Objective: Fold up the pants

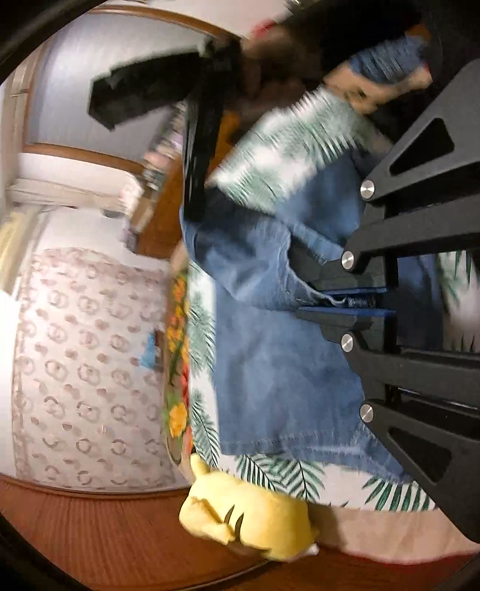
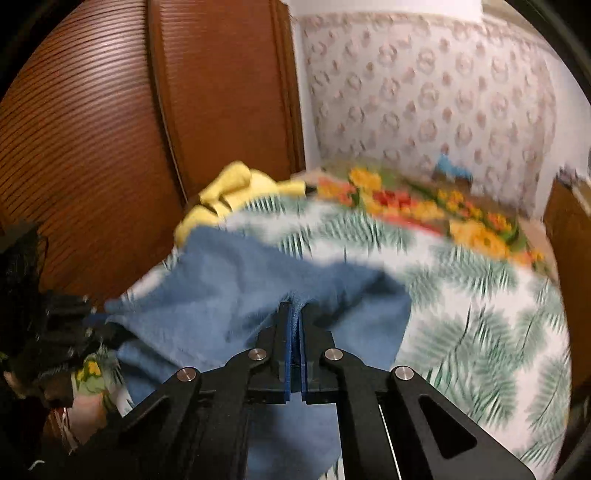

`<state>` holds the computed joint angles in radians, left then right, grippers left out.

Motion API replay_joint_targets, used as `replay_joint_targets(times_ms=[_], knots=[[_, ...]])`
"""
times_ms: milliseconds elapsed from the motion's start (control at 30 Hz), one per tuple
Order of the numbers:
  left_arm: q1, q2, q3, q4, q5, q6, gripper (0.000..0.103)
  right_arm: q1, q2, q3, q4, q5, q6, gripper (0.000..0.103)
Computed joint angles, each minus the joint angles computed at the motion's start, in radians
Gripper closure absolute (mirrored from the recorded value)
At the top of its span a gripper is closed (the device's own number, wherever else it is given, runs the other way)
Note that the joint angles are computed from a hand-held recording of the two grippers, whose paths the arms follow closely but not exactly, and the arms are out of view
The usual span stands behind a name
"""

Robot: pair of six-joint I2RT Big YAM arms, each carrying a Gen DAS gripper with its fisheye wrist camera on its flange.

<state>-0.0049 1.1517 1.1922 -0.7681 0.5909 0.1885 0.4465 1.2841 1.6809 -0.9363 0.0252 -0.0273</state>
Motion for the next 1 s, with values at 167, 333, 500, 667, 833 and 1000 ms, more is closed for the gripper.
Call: replay_joint_targets(times_ms=[167, 333, 500, 667, 833, 1000], knots=[[0.013, -0.07, -0.004, 0.038, -0.001, -0.034, 0.097, 0.051, 0.055, 0.133, 0.0, 0.026, -0.023, 0.101], [0.04, -0.078, -0.004, 0.041, -0.037, -0.013, 0.097, 0.097, 0.125, 0.225, -0.04, 0.028, -0.06, 0.101], [0.065, -0.047, -0.029, 0.036, -0.07, -0.006, 0.097, 0.069, 0.226, 0.306, -0.092, -0.014, -0.091, 0.101], [0.067, 0.016, -0.06, 0.023, -0.14, -0.008, 0.097, 0.047, 0.345, 0.418, -0.187, -0.025, -0.097, 0.101], [0.076, 0.022, -0.084, 0.027, -0.157, -0.007, 0.097, 0.062, 0.451, 0.544, -0.27, -0.014, -0.09, 0.101], [0.07, 0.003, -0.103, 0.067, -0.262, -0.014, 0.09, 0.083, 0.492, 0.59, -0.295, 0.012, -0.085, 0.101]])
